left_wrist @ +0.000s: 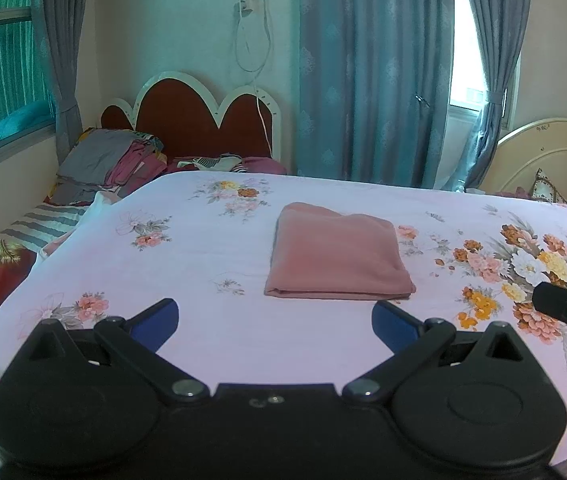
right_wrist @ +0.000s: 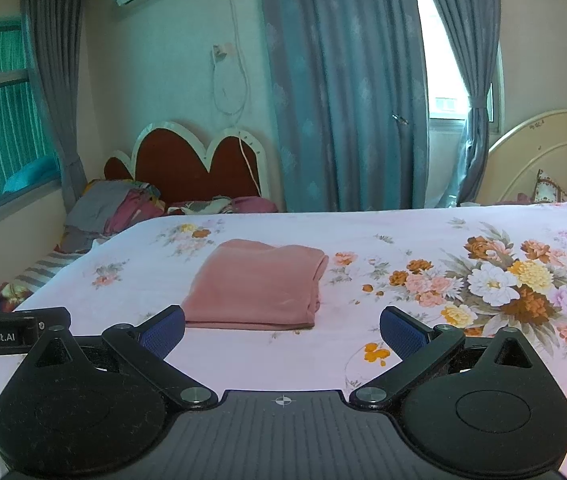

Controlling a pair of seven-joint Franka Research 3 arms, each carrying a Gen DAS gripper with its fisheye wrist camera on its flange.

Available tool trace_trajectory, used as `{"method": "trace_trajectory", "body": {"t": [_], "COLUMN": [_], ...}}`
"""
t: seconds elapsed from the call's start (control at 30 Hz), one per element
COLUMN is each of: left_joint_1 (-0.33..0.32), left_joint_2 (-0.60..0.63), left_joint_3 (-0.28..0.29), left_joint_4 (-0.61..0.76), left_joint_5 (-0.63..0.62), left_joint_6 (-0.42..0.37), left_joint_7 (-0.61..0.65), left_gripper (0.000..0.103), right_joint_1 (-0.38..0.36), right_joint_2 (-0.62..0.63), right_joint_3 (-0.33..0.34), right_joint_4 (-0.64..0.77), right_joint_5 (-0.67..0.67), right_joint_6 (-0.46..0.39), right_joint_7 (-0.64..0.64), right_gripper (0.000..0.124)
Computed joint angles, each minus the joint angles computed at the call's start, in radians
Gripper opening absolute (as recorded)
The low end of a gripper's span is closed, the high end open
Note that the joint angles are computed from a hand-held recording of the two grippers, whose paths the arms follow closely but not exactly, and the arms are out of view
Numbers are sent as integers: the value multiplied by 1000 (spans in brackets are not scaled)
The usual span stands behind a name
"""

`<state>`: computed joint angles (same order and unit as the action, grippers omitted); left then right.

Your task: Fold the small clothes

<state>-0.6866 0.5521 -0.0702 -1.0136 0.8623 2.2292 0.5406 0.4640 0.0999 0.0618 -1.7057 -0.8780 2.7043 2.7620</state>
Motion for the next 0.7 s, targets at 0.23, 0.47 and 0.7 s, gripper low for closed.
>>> {"method": "trace_trajectory", "body": {"t": [0.23, 0.47, 0.7], "left_joint_1": [8, 18, 22], "left_joint_2": [3, 16, 101], "left_joint_3": [0, -6, 15], "left_joint_4": [5, 24, 128], "left_joint_5": [-6, -30, -65], "left_joint_6": [3, 3, 16], "left_joint_7": [13, 45, 108], "left_gripper": [103, 103, 101], "right_joint_1": [0, 2, 7], "right_joint_2": [8, 21, 49], "right_joint_3": [-4, -8, -24], "right_joint_4": [6, 17, 37], "right_joint_5": [12, 34, 70], "right_joint_6": [11, 12, 3], "right_joint_7": [-15, -40, -67], "right_gripper": [102, 102, 102]}}
